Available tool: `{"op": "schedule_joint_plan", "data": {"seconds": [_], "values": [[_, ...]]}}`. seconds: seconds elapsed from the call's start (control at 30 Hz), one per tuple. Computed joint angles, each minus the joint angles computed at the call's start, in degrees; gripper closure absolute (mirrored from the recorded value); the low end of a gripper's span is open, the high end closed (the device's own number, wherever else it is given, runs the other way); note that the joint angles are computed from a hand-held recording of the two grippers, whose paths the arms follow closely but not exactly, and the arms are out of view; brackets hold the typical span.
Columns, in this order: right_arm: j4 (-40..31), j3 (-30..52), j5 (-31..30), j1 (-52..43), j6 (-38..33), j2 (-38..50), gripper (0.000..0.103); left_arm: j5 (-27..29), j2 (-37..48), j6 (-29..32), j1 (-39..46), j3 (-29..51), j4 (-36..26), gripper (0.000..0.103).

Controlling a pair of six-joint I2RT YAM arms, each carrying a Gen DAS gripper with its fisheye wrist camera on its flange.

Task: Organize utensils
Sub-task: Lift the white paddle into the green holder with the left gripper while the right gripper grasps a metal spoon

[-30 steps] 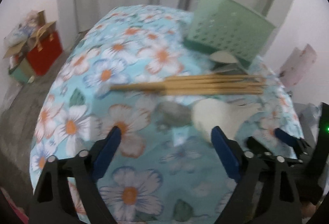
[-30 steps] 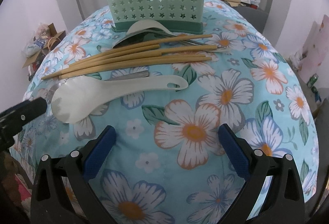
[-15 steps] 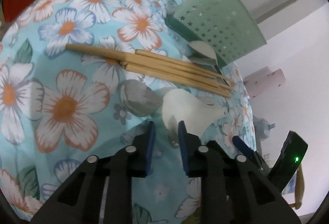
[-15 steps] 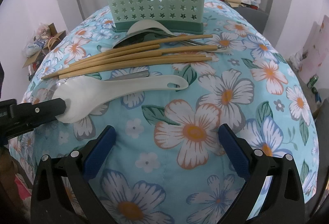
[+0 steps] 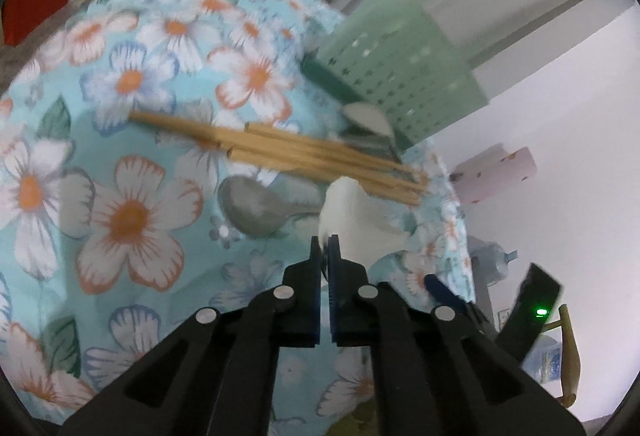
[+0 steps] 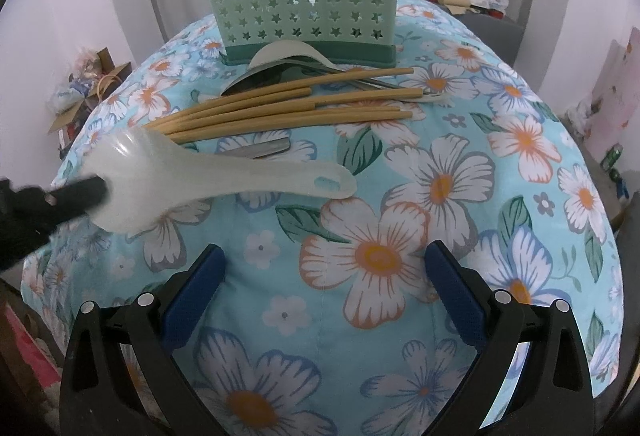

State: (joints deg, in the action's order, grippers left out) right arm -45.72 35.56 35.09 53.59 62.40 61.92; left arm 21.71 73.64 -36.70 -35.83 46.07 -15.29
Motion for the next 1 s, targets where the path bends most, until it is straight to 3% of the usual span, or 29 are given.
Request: {"op": "schedule_joint_plan", "data": {"seconds": [0.27, 0.43, 0.53, 0.67, 0.8, 1.0], "values": [[-1.55, 0.22, -0.41, 0.21, -0.24, -1.75, 0.008, 0.54, -9.8, 1.49, 4.24, -1.25, -0.9, 0.102], [-6.9, 5.78, 8.59, 8.4, 2.5, 2.32, 0.009, 1.23, -15.89, 2.37, 10.34, -1.75, -1.45, 0.102], [-6.23, 9.74, 12.45, 12.26, -1.45, 7.16, 0.012, 1.97, -18.0, 2.57, 14.8, -2.39, -1.23, 0.102], [-0.87, 14.45, 15.07, 15.36, -11.91, 15.78, 0.024, 3.72, -19.63, 2.63, 19.94, -3.06, -1.29, 0.102], [3.63, 17.98, 14.92, 14.8, -21.15, 22.97, 0.041, 5.12, -21.13, 3.4, 23.82, -4.86, -0.83, 0.102], [8.08, 21.65, 14.16, 12.09, -31.05, 30.63, 0.054, 7.63, -17.83, 4.91, 28.1, -5.68, 0.69, 0.102]]}}
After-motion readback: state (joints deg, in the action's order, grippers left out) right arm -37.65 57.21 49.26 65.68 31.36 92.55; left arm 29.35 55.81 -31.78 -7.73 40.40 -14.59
